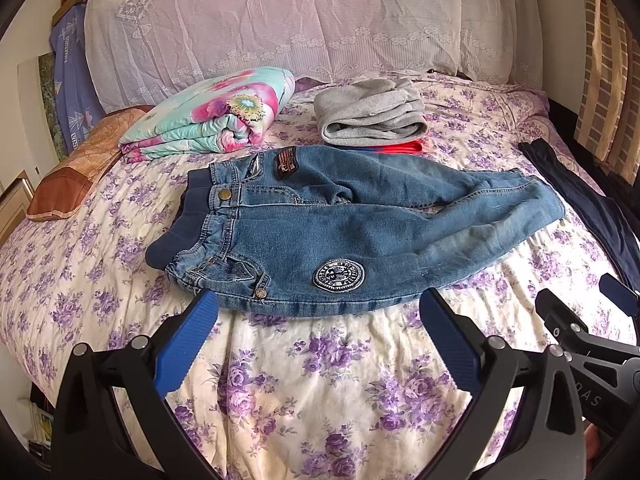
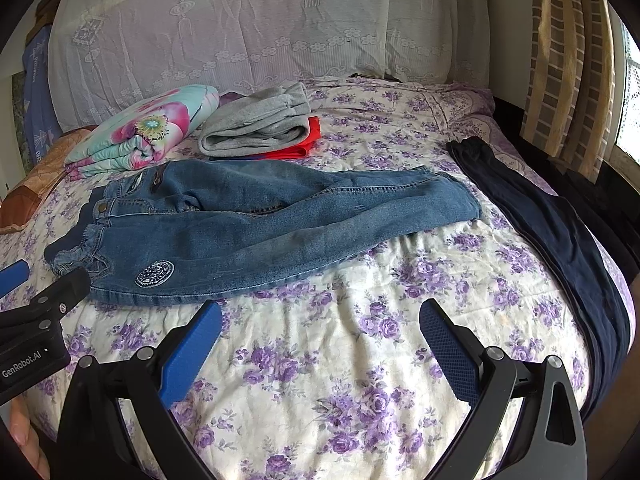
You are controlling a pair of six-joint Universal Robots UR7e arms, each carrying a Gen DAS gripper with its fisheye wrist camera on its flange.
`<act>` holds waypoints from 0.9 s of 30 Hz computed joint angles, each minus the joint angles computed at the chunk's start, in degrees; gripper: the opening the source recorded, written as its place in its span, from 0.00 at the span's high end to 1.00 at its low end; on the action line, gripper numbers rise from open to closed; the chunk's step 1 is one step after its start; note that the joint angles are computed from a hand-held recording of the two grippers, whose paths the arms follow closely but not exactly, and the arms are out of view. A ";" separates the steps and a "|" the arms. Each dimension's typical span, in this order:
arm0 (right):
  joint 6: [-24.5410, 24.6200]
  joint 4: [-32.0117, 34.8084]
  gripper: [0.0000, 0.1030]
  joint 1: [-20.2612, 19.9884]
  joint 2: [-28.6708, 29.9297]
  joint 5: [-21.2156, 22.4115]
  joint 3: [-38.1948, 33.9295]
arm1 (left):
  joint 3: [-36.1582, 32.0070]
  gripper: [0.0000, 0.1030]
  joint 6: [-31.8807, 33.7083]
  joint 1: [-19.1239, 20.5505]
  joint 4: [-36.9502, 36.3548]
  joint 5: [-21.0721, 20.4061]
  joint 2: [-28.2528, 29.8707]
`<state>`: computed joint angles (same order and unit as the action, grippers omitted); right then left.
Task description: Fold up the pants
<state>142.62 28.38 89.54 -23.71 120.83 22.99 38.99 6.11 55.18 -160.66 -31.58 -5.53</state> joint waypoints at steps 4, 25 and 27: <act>-0.03 -0.16 0.03 -0.02 -0.10 -0.05 0.23 | 1.01 0.05 0.22 0.09 -0.68 -0.06 -0.55; 0.15 -0.18 0.03 -0.12 -0.25 -0.15 0.59 | 3.17 0.05 0.21 0.29 -1.69 0.00 -1.53; 0.08 -0.38 0.03 -0.11 -0.32 -0.09 0.76 | 3.46 0.05 0.30 0.28 -1.90 0.08 -1.65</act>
<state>142.70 28.00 89.43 -24.03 120.74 23.75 42.45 6.41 55.46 -162.56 -31.50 -7.17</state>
